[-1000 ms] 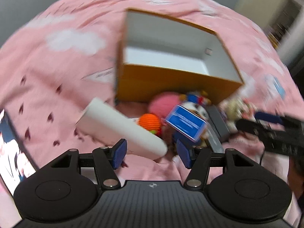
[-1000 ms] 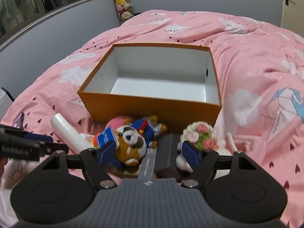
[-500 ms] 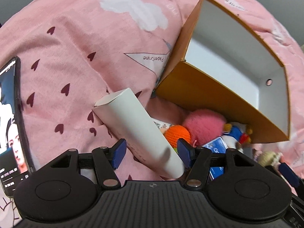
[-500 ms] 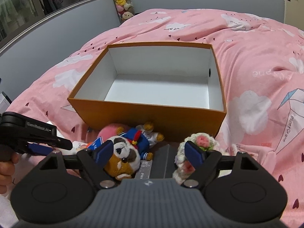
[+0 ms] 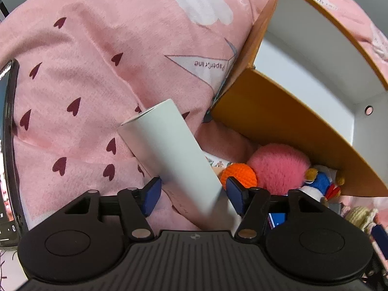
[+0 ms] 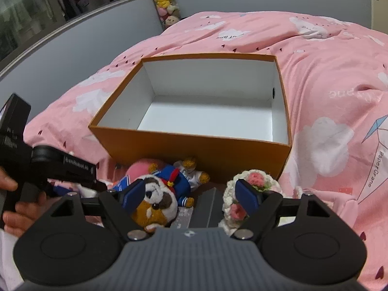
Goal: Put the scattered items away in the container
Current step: 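Close the left gripper on the white tube and lift it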
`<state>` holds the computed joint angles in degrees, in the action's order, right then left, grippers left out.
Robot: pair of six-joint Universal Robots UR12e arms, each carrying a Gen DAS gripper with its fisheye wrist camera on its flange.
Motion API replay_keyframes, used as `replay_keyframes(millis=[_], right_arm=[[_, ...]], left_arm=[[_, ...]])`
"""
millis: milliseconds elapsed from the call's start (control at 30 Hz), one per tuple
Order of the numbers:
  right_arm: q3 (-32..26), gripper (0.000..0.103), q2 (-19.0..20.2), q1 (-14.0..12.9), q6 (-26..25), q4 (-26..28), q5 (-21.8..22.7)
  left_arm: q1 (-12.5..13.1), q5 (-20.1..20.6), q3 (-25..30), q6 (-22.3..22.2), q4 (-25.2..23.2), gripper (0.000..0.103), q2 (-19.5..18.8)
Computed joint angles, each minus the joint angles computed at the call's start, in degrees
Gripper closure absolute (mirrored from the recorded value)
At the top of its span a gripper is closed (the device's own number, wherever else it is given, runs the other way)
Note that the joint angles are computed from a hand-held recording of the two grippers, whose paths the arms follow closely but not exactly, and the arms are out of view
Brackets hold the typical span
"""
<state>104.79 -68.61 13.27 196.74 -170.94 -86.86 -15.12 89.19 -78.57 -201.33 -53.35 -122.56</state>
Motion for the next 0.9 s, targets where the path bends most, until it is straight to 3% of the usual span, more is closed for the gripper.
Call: replay_keyframes(millis=[100, 200, 333, 533, 667, 900], right_arm=[[0.2, 0.036, -0.8, -0.2, -1.4, 2.0, 2.5], [0.4, 0.038, -1.3, -0.4, -3.1, 3.8, 5.2], [-0.3, 0.038, -1.0, 0.8, -4.8, 7.0, 1.6], [-1.6, 0.038, -0.1, 1.1, -3.7, 11.4, -0.3], [-3.4, 0.038, 0.6, 1.3, -4.9, 15.3, -1.1], [-6.6, 0.034, 2.5, 1.2, -5.7, 21.6, -0.9]], left_arm=[[0.4, -1.8, -1.0, 4.4, 1.9, 0.049, 0.6], [0.9, -4.0, -0.9, 11.0, 2.0, 0.056, 0.7], [1.6, -5.6, 0.8, 19.6, -1.5, 0.06, 0.4], [3.1, -9.0, 2.3, 14.4, -5.1, 0.052, -0.4], [3.3, -8.3, 2.9, 10.7, -8.1, 0.053, -1.3], [4.0, -8.3, 2.3, 11.6, -8.0, 0.059, -1.0]])
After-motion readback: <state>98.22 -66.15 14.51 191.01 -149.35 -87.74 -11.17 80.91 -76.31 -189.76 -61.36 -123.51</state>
